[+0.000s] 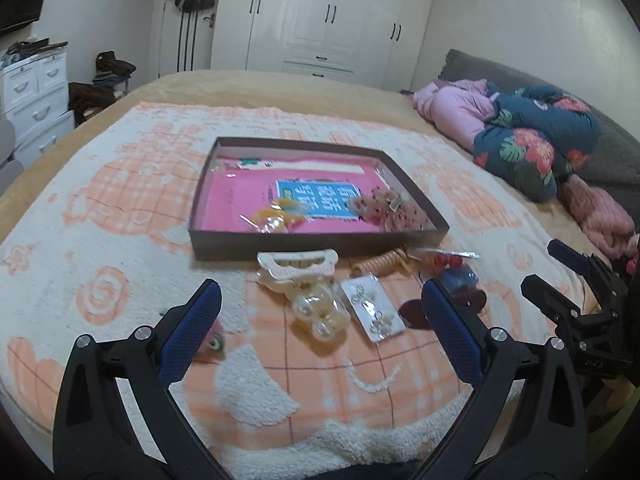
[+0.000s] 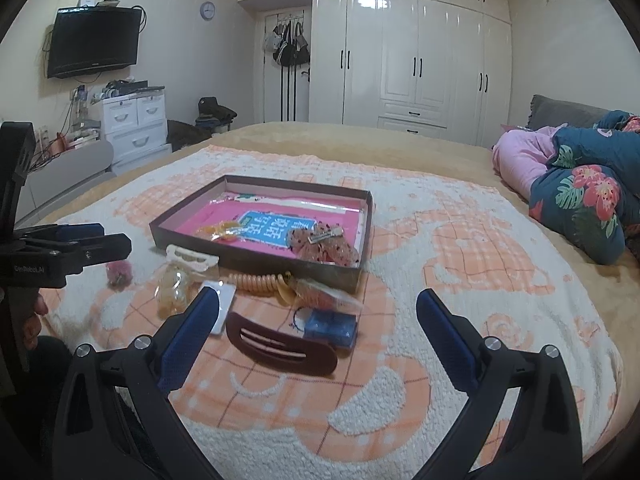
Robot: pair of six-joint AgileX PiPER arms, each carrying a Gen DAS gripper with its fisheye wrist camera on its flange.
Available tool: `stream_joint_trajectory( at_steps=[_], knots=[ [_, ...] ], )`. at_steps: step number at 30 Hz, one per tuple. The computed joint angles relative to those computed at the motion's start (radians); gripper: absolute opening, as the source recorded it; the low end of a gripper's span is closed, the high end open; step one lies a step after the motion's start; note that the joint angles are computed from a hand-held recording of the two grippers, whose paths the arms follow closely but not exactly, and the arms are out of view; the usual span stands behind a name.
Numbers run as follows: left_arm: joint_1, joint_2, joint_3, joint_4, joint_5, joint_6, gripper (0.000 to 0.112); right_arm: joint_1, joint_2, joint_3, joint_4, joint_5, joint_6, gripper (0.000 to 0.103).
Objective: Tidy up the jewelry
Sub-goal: 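Withdraw both tools from the tray back over the loose jewelry, then grasp the pearl hair clip with the left tool while the right tool grasps the clear bag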
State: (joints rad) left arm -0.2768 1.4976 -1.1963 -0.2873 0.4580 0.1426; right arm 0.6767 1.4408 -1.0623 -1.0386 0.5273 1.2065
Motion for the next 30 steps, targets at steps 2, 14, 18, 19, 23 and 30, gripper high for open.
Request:
stream_joint_trajectory(
  at_steps=[2, 14, 18, 19, 23, 30],
  knots=[
    [-0.012, 0.014, -0.003, 0.018, 0.003, -0.015, 0.092, -0.007, -0.001, 0.008, 0.012, -0.008, -0.012, 0.096],
    [-0.029, 0.114, -0.040, 0.030, 0.042, -0.043, 0.092, -0.084, 0.057, 0.011, 0.116, -0.085, -0.119, 0.097],
    [-0.012, 0.145, -0.067, -0.011, 0.069, -0.019, 0.092, -0.128, 0.115, -0.036, 0.202, -0.108, -0.199, 0.097],
    [-0.006, 0.155, -0.076, -0.020, 0.079, -0.016, 0.092, -0.144, 0.130, -0.050, 0.243, -0.118, -0.231, 0.097],
    [0.014, 0.200, -0.120, -0.057, 0.134, -0.003, 0.085, -0.201, 0.185, -0.104, 0.411, -0.151, -0.363, 0.097],
    [0.028, 0.265, -0.187, -0.071, 0.215, -0.011, 0.071, -0.278, 0.295, -0.228, 0.765, -0.148, -0.680, 0.096]
  ],
)
